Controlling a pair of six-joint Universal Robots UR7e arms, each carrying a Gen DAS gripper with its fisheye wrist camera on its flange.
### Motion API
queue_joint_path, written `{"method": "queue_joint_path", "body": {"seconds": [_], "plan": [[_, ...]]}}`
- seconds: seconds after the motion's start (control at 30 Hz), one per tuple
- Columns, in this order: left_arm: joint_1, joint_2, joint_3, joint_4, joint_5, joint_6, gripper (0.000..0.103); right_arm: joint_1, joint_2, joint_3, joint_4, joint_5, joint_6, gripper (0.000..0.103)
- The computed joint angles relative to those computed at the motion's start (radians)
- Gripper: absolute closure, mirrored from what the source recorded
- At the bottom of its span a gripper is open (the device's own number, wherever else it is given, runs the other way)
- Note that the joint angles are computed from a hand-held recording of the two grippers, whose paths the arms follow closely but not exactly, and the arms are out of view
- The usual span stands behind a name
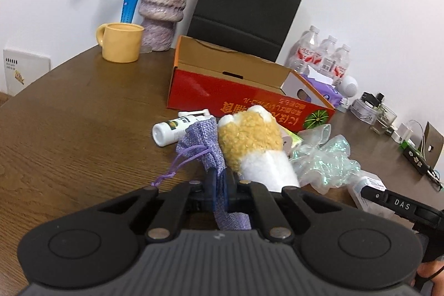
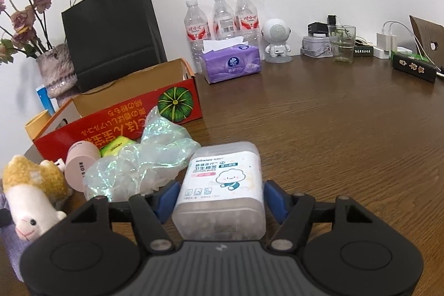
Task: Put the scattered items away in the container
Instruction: 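Lift the bag and swab box and carry both toward the cardboard box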
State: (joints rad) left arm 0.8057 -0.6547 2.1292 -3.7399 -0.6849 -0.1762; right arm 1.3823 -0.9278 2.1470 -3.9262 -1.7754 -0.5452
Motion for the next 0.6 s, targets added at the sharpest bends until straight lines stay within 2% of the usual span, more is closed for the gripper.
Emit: {"method": "queue_joint_path", "body": {"seconds": [0.27, 0.37, 0.6], "plan": [[-0.012, -0.007, 0.020, -0.032, -0.003, 0.027, 0.098, -0.020, -0.038, 0.043, 0.009, 0.069, 0.001, 0.037], [-0.013, -0.009, 0.025, -0.038, -0.002, 0.032, 0.098, -0.018, -0.044, 0.054, 0.014, 0.072, -0.021, 0.037], [-0.004, -0.020, 0.040, -0.027, -0.001, 0.008, 0.098, 0.002, -0.037, 0.034, 0.065, 0.015, -0.065, 0.037]]}}
